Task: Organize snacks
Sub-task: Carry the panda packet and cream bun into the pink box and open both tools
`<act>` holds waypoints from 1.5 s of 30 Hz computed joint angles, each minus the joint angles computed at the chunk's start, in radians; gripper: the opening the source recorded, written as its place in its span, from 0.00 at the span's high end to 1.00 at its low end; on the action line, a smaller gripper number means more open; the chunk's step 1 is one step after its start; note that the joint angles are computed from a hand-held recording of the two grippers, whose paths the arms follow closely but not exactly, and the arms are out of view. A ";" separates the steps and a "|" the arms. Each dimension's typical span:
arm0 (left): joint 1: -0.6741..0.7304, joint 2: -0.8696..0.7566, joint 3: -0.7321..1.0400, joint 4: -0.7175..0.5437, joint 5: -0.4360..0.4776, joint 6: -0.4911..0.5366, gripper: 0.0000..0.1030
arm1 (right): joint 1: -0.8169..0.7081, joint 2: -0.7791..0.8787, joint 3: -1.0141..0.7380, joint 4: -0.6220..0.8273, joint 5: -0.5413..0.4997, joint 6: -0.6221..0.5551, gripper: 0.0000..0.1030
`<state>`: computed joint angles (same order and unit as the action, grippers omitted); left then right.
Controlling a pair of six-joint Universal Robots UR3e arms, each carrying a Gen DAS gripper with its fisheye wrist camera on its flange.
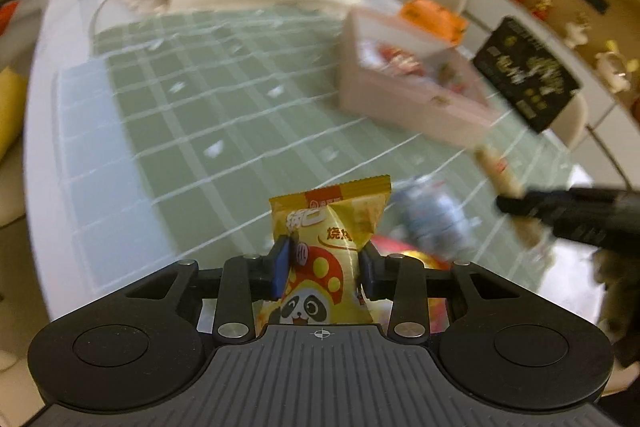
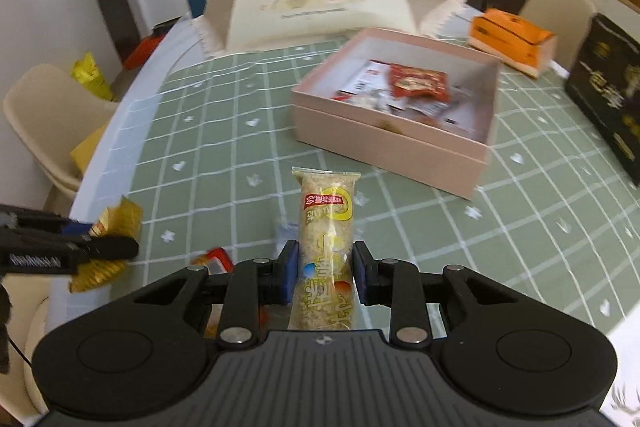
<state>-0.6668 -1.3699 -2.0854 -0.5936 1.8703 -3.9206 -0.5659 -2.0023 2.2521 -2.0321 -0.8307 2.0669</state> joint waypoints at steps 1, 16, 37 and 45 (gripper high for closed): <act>0.003 -0.012 0.020 0.027 -0.009 0.018 0.62 | -0.026 -0.018 0.013 0.012 0.003 -0.021 0.73; 0.312 -0.535 0.710 0.253 -0.301 0.263 0.60 | -0.158 -0.015 -0.046 0.074 0.038 -0.001 0.73; 0.243 0.020 -0.277 0.345 -0.300 -0.003 0.60 | 0.178 0.442 -0.497 -0.056 0.000 0.320 0.35; 0.120 0.066 -0.378 0.418 -0.221 -0.232 0.61 | 0.103 0.069 -0.090 0.326 -0.132 -0.051 0.35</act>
